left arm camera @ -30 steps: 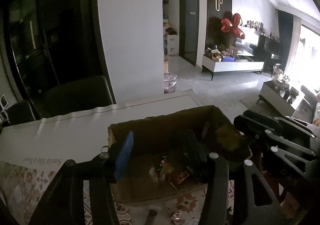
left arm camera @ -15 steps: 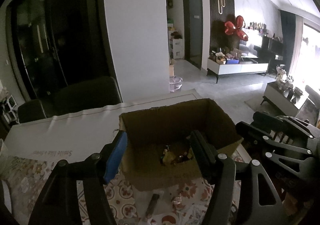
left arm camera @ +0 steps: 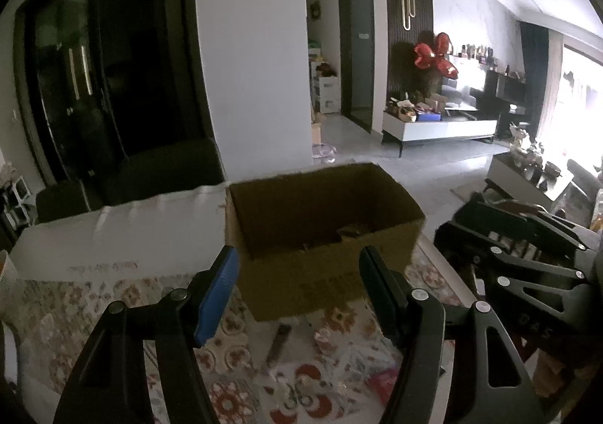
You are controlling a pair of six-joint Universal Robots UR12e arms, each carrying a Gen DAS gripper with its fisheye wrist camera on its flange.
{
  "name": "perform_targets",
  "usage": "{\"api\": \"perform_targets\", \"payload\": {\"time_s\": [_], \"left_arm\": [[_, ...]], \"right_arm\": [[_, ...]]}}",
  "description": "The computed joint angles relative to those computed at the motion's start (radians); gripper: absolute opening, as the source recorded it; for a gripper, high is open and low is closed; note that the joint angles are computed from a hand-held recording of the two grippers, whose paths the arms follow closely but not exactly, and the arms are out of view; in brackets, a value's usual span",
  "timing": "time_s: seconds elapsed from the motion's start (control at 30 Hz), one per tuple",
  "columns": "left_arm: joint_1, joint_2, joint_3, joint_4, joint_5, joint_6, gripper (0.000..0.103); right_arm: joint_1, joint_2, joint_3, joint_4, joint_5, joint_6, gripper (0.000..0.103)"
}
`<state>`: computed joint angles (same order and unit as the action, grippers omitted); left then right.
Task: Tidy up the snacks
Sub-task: 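Open both tools over the box and withdraw toward the snacks, then grasp the red candy bag with the left tool while the right tool grasps the black cheese cracker bar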
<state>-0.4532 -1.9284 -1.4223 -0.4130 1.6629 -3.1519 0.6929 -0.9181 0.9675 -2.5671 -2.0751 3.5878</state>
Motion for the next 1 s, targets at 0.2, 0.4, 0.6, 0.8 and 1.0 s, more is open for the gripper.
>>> {"api": "perform_targets", "payload": {"time_s": [0.2,0.4,0.6,0.8,1.0], "left_arm": [[-0.015,0.026,-0.05,0.003,0.0,-0.009,0.065],[-0.031,0.041,-0.089,-0.026,-0.031,-0.02,0.065],[-0.046,0.044,-0.111,-0.075,-0.061,-0.034,0.065],[-0.055,0.037,-0.123,-0.114,-0.084,-0.048,0.065],[-0.064,0.021,-0.125,-0.159,-0.105,-0.057,0.065]], "right_arm": [[0.011,-0.037,0.074,-0.019,0.002,0.011,0.045],[0.015,-0.079,0.159,-0.021,0.023,0.03,0.045],[0.017,-0.11,0.228,-0.001,0.034,0.047,0.045],[0.017,-0.13,0.28,0.016,0.054,0.069,0.045],[0.011,-0.145,0.32,0.043,0.089,0.109,0.045]]}}
